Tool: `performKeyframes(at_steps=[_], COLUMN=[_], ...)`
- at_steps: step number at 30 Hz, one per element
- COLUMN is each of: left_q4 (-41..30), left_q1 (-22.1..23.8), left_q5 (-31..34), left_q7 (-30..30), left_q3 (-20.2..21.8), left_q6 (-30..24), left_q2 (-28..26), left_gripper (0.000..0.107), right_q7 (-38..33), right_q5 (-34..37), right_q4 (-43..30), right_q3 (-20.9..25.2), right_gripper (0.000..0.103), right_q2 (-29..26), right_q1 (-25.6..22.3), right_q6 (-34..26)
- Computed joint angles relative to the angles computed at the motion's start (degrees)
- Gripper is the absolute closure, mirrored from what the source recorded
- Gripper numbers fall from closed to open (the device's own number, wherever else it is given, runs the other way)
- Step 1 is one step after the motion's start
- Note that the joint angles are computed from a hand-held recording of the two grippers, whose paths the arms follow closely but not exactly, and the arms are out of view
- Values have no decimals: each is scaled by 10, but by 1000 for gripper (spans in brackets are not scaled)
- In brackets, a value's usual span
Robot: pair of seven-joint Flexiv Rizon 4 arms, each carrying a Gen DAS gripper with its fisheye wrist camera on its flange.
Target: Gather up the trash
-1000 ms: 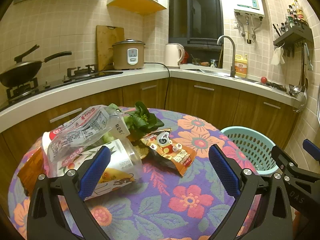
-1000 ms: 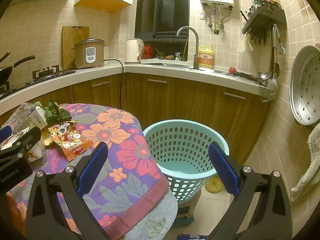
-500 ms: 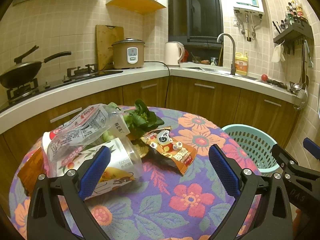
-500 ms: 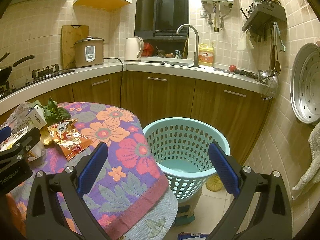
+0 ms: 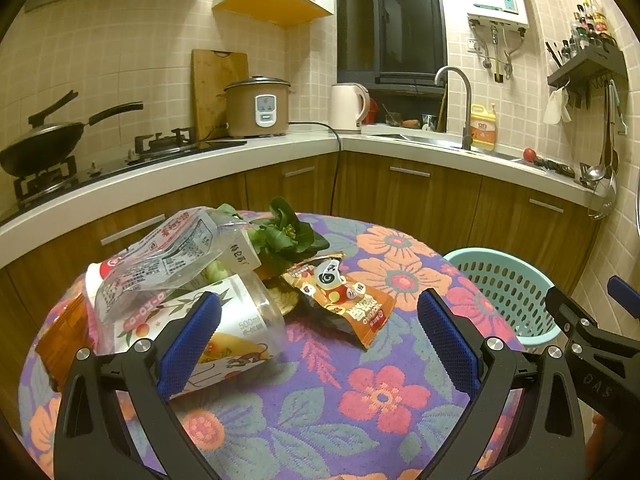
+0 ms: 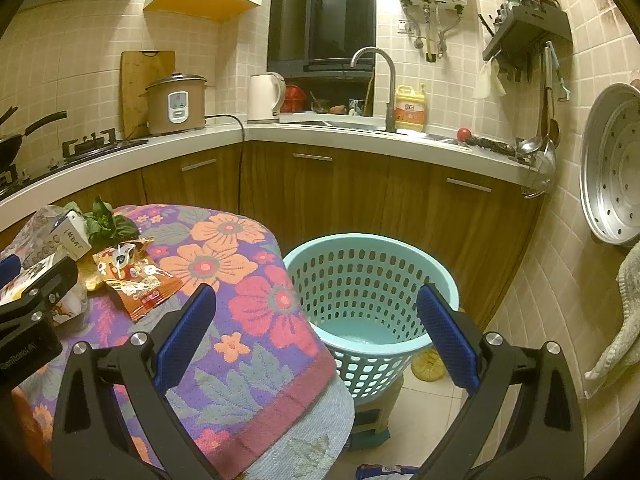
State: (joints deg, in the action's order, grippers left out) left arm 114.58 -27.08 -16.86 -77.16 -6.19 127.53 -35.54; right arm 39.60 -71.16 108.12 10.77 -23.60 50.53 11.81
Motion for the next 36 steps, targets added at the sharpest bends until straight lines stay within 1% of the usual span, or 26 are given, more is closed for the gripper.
performKeyframes(at_steps=[6, 11, 15, 28, 31, 33, 36], left_q4=[1, -3, 0, 1, 1, 1, 2], left_q1=[0, -2, -2, -3, -3, -11, -31], left_q5=[1, -2, -1, -5, -5, -15, -42], left_q7=[-2, 1, -1, 4, 3, 9, 27], left_q3=[0, 1, 2, 3, 3, 9, 23], left_q6=[2, -4, 4, -4, -4, -2, 5], left_q2=[0, 1, -1, 7, 7, 6, 6], left_gripper=[11, 11, 11, 11, 11, 11, 11], right_q7=[-2, -1, 0, 0, -11, -25, -35], right_q5=[0, 0, 0, 1, 9, 18, 21], right_q4=[0, -3, -3, -3, -13, -24, -28], right_q3=[0, -1, 0, 0, -1, -3, -4], right_gripper=[8, 8, 8, 8, 8, 8, 8], right_q2=[0, -2, -2, -1, -8, -16, -18], right_q1=[-2, 4, 3, 3, 9, 15, 17], right_q6=[5, -6, -5, -8, -24, -45, -47])
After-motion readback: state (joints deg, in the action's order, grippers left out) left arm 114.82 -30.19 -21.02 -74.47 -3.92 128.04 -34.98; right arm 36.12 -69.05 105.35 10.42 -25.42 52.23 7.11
